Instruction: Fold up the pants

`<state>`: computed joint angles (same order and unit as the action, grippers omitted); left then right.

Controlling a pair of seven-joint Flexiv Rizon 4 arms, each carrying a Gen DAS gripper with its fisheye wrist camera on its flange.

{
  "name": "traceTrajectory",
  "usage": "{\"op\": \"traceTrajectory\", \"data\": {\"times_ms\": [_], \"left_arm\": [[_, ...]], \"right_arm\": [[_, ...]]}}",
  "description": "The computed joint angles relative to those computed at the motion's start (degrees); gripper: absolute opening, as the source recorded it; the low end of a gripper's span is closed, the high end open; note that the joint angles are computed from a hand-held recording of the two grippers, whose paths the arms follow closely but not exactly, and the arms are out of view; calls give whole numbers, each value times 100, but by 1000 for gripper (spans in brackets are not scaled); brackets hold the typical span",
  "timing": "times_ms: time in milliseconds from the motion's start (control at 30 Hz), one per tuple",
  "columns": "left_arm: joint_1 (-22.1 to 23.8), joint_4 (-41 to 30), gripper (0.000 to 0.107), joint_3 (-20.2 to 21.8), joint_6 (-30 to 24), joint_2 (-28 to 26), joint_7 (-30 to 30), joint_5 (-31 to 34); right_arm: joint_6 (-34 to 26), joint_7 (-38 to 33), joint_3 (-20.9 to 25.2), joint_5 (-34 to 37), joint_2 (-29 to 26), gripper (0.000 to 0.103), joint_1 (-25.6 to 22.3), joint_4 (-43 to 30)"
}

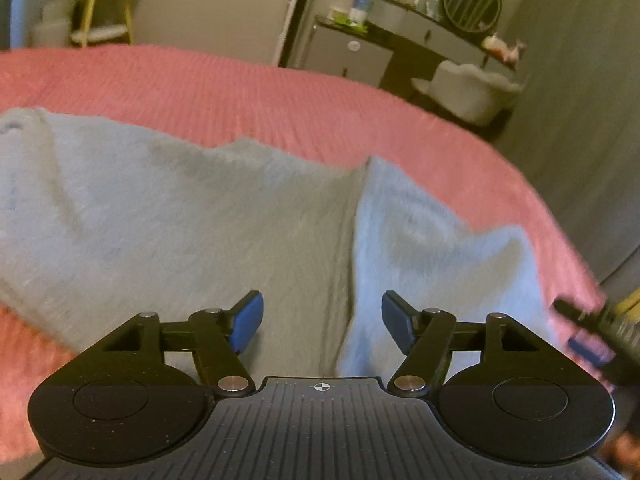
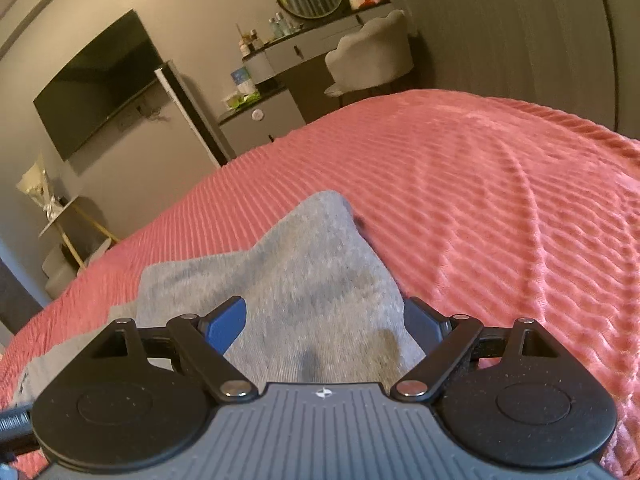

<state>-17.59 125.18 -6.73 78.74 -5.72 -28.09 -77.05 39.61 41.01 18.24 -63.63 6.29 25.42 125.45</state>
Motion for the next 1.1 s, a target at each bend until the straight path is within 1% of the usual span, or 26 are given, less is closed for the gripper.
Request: {"op": "traceTrajectory", "data": {"times_ms": [33,100,167,233,300,333,367,433,500,533,567,633,700,733,767,800,833,933,1033,1100], "left_arm": [[70,-169,72,10,-202,-126,-146,134],[191,-507,72,-17,-439,-416,-544,589],[277,-781,71,-98,-545,-658,-824,999],[344,-1007,70,-291,-520,-879,-610,1012],[348,-1220,68,-429,-337,-1132,-469,1181],[361,-1319,65,-440,-306,-1250,-566,1411],[342,-1432,60,-365,-330,-1374,-890,1873],[365,-1668,60,-288,-457,-1590,-1253,2530],[476,-1811,60,-333,-552,-1721,-1323,2876],[592,-1871,60,-425,-650,-1778,-1281,2917],[725,-1885,60,-535,-757,-1793,-1234,2904],[947,-1879,59,-807,-780,-1830,-1083,2687],[1028,-1875,52,-930,-735,-1845,-939,2576],[1053,-1853,44,-970,-720,-1828,-902,2518],[1119,-1836,31,-1053,-791,-1802,-808,2374],[1151,-1860,25,-1069,-929,-1793,-792,2299],[1140,-1899,23,-1046,-1019,-1808,-843,2259],[1094,-1902,19,-1015,-995,-1820,-833,2065],[1017,-1694,16,-1187,-503,-1679,-488,1341],[901,-1510,16,-1357,52,-1483,133,461]], "right_arm": [[19,27,-12,-1,-7,86,-10,0],[85,36,-49,-35,-29,86,-41,5],[2,-69,-56,2,-58,86,-47,-22],[-3,-126,-75,-55,-64,86,-66,-8],[34,-187,-107,-156,-77,86,-97,16],[33,-224,-121,-188,-96,86,-110,17],[28,-245,-134,-208,-112,86,-121,18],[105,-281,-182,-241,-147,86,-159,41],[321,-298,-253,-208,-188,86,-217,82],[468,-310,-291,-174,-204,86,-254,106],[619,-300,-330,-171,-227,86,-295,131],[724,-311,-354,-193,-267,86,-340,142],[803,-290,-383,-312,-306,86,-376,141],[836,-291,-393,-369,-331,86,-386,129],[815,-321,-390,-387,-362,86,-377,99],[819,-362,-395,-413,-384,86,-374,84],[827,-394,-399,-420,-396,86,-369,72],[782,-404,-396,-450,-418,86,-338,36],[802,-287,-400,-545,-361,86,-351,94],[755,-268,-381,-543,-334,86,-350,109]]}}
